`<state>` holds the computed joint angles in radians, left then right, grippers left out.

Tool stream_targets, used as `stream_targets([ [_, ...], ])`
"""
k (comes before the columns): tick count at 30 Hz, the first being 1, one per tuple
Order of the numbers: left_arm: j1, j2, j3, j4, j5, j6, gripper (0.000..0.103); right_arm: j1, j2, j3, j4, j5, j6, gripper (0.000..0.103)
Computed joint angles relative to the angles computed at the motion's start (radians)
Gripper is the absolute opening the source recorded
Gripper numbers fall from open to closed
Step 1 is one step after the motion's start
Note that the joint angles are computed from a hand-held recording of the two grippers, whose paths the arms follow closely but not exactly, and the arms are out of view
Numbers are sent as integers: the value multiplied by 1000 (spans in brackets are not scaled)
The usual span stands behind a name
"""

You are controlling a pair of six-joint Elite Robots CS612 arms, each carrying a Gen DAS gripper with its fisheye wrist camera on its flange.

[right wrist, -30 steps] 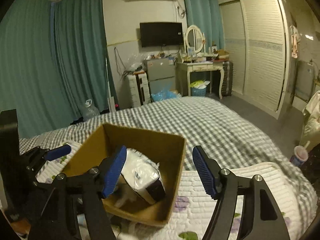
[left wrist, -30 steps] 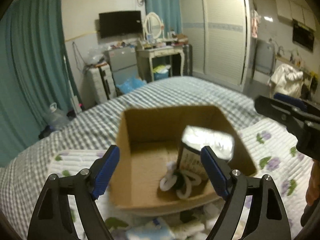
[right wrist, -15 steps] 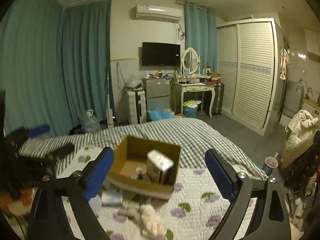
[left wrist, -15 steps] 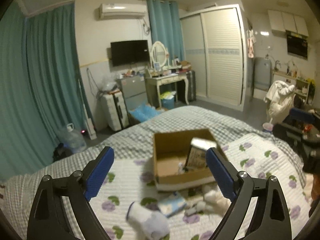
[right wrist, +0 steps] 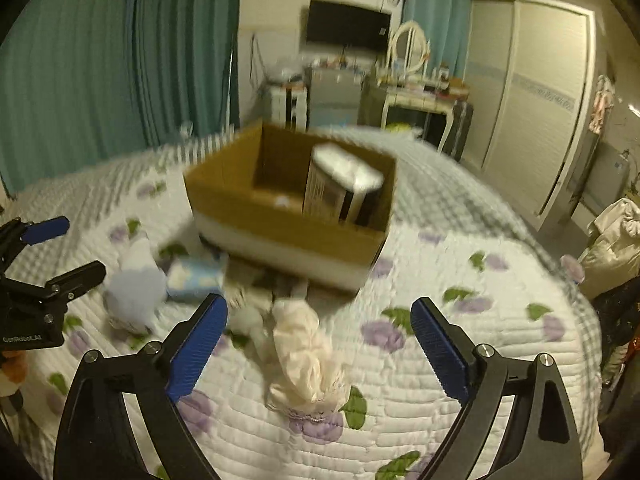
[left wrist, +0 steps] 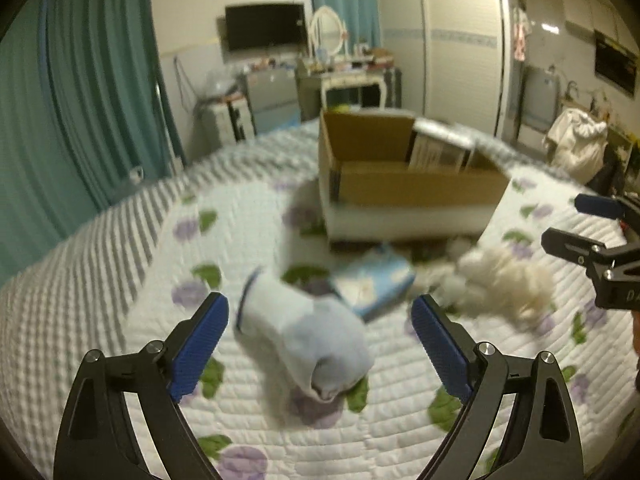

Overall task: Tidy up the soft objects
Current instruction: 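Move both grippers back from the box toward the remaining items, then grasp the white knit glove with the left gripper while the right gripper grasps the cream cloth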

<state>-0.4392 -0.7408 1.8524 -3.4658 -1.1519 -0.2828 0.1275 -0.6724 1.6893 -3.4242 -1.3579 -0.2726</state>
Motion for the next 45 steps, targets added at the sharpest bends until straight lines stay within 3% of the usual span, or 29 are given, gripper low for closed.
stream_targets([
  [2, 7, 19, -10, 25, -9, -14, 94, 4, 21, -29, 61, -15, -27, 89],
  [4, 16, 31, -18, 55, -29, -30, 94, 5, 36, -52, 120, -15, -43, 75],
  [9, 28, 56, -41, 99, -83, -50, 94, 8, 62, -88, 239, -23, -76, 61],
  [13, 30, 73, -58, 112, -93, -60, 93, 14, 68, -89, 255, -45, -105, 35],
  [14, 31, 77, -59, 111, -95, -59, 93, 14, 67, -86, 250, -47, -104, 34],
  [16, 30, 80, -58, 115, -97, -56, 81, 14, 63, -79, 240, -50, -102, 26],
  [17, 33, 81, -59, 116, -113, -52, 73, 13, 59, -74, 239, -45, -101, 25],
  [21, 27, 79, -43, 75, -112, -30, 63, 8, 46, -57, 220, -33, -87, 22],
  [27, 24, 63, -10, 14, -120, -26, 55, 4, 25, -29, 178, -6, -73, 21],
  [45, -18, -59, 55, -128, -88, 71, 55, -4, -69, 37, -33, 103, 83, 19],
])
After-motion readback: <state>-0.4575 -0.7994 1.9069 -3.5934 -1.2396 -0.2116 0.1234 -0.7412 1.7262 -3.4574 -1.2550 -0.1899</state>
